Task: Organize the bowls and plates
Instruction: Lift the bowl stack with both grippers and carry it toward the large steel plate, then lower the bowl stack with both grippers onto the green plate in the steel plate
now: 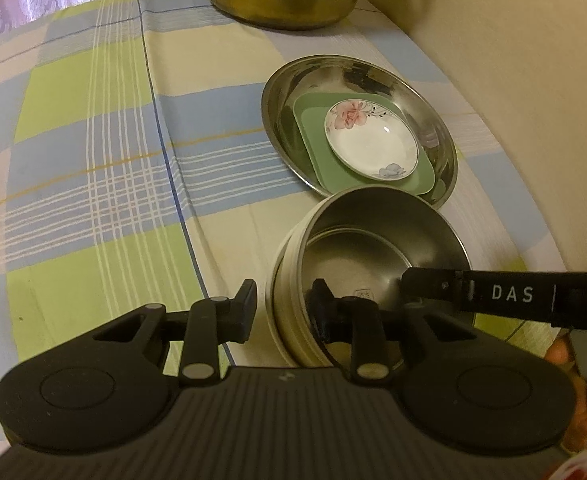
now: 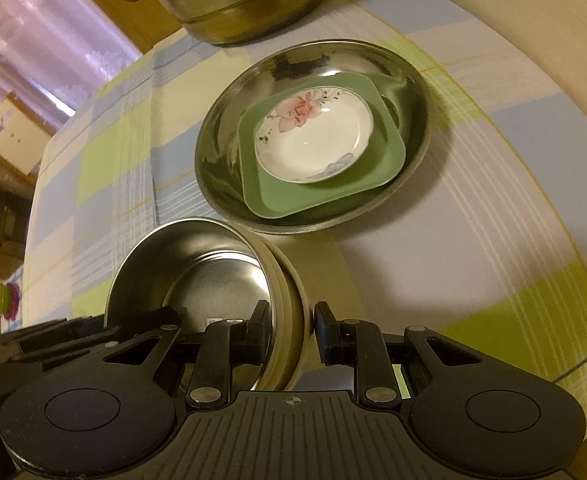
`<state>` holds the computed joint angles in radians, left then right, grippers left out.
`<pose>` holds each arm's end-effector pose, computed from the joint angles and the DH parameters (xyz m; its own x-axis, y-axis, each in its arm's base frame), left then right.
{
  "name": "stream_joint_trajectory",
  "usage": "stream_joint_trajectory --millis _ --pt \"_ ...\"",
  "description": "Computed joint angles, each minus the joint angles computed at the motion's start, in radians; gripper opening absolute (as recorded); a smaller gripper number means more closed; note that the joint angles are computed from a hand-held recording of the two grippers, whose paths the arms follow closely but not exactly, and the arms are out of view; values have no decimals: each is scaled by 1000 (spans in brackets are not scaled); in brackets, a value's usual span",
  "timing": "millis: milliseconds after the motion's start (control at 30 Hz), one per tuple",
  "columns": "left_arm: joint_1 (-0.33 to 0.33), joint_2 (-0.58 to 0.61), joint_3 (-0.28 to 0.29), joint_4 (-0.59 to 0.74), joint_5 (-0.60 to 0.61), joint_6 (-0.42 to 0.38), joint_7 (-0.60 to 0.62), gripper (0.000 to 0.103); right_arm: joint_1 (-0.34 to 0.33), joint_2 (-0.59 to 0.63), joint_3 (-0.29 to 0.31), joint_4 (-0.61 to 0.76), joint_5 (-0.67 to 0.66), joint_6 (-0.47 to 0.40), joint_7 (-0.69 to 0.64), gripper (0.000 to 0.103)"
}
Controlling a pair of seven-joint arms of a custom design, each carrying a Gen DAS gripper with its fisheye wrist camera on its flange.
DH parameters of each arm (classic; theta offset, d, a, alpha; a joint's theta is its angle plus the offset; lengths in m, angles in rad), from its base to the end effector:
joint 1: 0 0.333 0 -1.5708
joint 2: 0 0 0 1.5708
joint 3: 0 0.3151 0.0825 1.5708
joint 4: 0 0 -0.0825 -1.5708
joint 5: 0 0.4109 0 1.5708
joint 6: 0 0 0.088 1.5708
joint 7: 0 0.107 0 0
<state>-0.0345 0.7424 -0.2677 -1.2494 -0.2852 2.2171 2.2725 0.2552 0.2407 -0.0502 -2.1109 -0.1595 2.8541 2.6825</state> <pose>0.7696 -0.1899 0.3490 -0.7112 -0.6720 0.2063 -0.6853 0.5975 -0.4162 0.6181 0.1383 0.3369 -0.5943 -0.7155 -0.3673 -0.6412 0.6972 -0.3206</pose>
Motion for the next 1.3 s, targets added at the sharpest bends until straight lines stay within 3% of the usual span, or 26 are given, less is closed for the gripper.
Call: stream_joint_trajectory --millis 633,1033,1300 --pt "20 -31 -15 -64 -41 45 67 23 67 -13 -64 -18 -248 10 364 24" --pt "16 -29 -11 -58 -36 39 58 23 55 -11 -51 -13 -295 3 386 23" --pt "23 -50 -10 -85 -42 49 54 23 38 -13 -31 -11 -258 0 327 22"
